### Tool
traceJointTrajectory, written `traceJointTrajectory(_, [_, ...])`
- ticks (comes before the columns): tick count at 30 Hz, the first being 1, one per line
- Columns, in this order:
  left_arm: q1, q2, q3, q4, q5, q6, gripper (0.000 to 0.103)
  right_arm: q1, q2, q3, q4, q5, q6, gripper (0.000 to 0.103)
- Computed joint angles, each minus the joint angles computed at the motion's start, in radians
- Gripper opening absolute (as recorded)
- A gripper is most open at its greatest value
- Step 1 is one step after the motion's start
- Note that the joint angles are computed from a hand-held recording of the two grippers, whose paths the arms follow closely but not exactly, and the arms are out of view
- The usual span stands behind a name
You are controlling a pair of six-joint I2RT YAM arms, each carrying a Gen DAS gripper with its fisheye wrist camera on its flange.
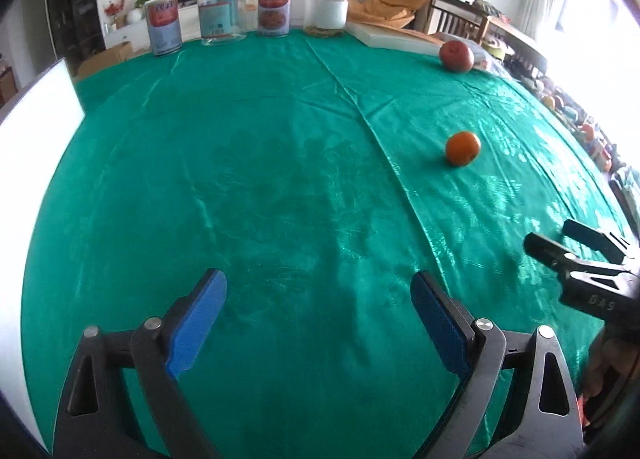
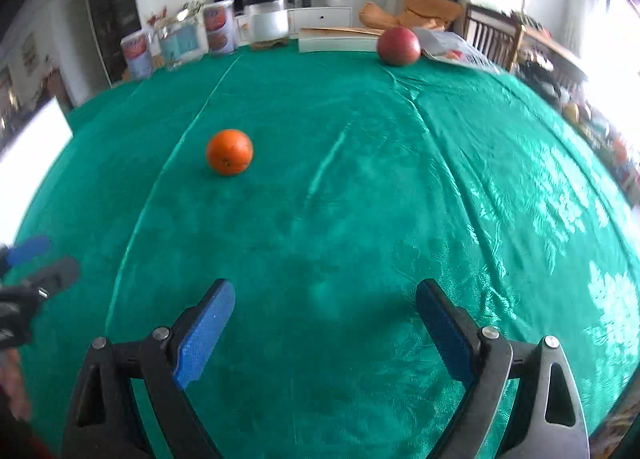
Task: Organize fruits
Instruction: 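Withdraw both open tools from the box back over the table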
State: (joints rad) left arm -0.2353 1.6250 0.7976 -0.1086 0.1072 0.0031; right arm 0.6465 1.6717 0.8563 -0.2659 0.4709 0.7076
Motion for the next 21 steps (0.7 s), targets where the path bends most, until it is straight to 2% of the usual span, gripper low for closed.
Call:
traceJointTrajectory(4, [-0.032,-0.004,-0.030,0.035,-0.083,0.012,0.095,0.000,0.016,0.019,-0.021,0.016,0.021,0.092])
traceJointTrajectory(7, [-0.041,0.003,-0.021,0.019,-0.085,0.015,0.103,0.011,0.063,0.062,-0.052,0.031,0.035,0.093])
traceJointTrajectory(15, [-0.043,0.024,-0.012,0.031,-0.080,0.013,0.102,0.014,0.087,0.079,-0.059,0.018,0.036,0.101])
traceJointTrajectory(21, [-0.042,0.024,-0.013,0.031,-0.080,0.014,0.102,0.012,0.087,0.083,-0.064,0.007,0.036,0.103])
